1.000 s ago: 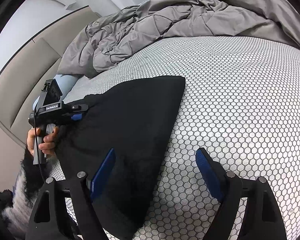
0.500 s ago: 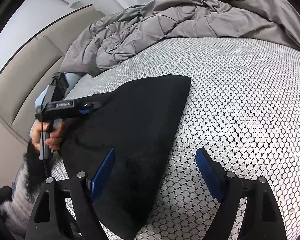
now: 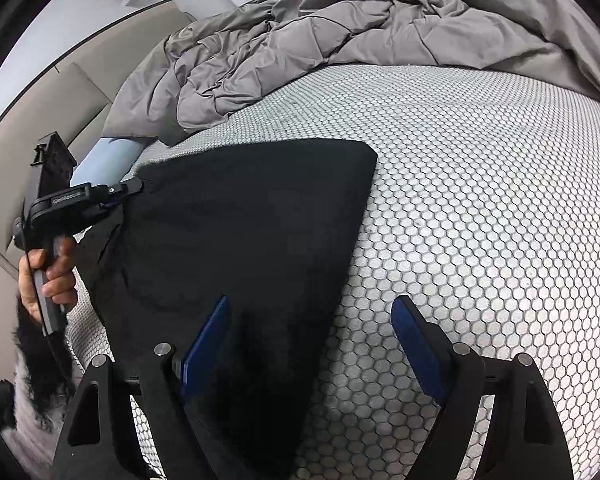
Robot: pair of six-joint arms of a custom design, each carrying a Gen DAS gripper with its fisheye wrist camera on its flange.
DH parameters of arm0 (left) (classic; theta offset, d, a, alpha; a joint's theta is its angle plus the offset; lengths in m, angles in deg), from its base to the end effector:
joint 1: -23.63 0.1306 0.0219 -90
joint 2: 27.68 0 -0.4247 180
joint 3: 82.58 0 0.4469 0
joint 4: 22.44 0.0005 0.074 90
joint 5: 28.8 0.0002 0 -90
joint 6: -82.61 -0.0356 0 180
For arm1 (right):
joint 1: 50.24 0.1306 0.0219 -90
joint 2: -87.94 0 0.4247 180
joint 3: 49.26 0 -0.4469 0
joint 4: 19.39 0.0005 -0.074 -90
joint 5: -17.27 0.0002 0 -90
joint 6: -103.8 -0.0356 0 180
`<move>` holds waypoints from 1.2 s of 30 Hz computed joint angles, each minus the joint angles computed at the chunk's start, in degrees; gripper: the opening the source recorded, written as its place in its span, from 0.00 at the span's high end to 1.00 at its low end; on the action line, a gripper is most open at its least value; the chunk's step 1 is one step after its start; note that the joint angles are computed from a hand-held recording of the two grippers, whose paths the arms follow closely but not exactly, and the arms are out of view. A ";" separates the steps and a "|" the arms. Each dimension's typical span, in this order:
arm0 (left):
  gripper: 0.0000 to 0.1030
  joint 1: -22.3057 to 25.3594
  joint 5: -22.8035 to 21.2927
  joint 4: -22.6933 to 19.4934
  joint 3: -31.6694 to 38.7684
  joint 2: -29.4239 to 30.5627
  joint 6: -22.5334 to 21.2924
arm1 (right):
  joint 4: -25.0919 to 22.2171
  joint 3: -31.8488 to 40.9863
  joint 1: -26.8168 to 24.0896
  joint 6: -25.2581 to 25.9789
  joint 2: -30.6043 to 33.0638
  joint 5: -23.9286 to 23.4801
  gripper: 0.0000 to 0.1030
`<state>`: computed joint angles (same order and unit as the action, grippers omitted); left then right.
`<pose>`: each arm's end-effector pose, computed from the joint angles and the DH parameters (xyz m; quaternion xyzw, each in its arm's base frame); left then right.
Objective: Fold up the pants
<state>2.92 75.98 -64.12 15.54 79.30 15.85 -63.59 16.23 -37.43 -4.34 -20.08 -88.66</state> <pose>0.6105 -0.2410 0.3841 0.0228 0.9342 -0.2376 0.2652 0.3909 0.0984 0.4001 -0.0032 0.9338 0.2146 0.2862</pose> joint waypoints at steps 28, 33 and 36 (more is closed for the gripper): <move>0.27 -22.06 -11.79 7.21 -12.01 -12.13 -2.54 | -8.43 -8.44 -0.16 16.15 -11.74 -13.98 0.58; 0.25 -30.00 -20.31 5.21 -9.95 -7.85 -13.84 | 0.26 -8.98 -6.74 3.83 -11.47 -16.90 0.32; 0.25 -33.31 -27.82 2.53 -9.03 -5.55 -17.24 | 2.99 -8.77 -6.08 -2.47 -7.61 -15.72 0.37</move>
